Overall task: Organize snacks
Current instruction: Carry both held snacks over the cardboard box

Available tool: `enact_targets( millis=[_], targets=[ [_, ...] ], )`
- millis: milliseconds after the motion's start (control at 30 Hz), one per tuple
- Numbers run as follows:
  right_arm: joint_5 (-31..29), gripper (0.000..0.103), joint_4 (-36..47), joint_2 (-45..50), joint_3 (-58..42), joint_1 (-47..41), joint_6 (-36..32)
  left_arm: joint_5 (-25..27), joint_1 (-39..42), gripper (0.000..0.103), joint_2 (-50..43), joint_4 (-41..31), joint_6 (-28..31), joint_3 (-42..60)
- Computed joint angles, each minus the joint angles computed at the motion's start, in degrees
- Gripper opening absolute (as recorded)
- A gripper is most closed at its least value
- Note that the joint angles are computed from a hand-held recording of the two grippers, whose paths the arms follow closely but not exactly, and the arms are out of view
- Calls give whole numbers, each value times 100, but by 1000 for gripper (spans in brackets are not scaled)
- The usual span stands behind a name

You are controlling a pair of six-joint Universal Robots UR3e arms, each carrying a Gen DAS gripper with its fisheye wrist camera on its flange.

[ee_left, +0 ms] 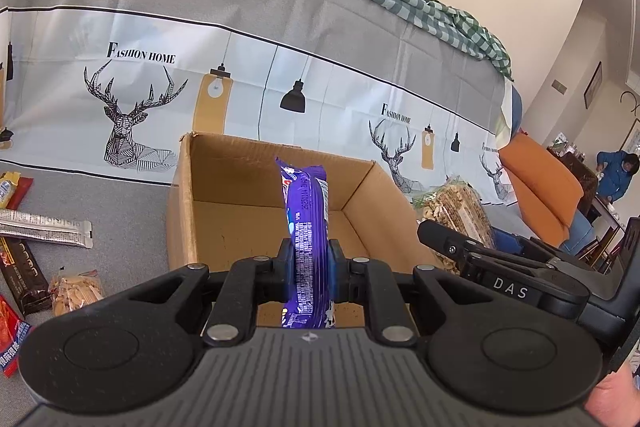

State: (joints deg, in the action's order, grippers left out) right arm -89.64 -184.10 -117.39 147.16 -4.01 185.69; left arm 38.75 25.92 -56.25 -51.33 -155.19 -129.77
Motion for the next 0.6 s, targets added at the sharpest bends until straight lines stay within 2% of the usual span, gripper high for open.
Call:
enact_targets(
  millis=[600],
  targets=[
    [37, 85, -56, 45, 31, -17, -63, 14, -24, 17, 17, 15, 11, -25]
  ],
)
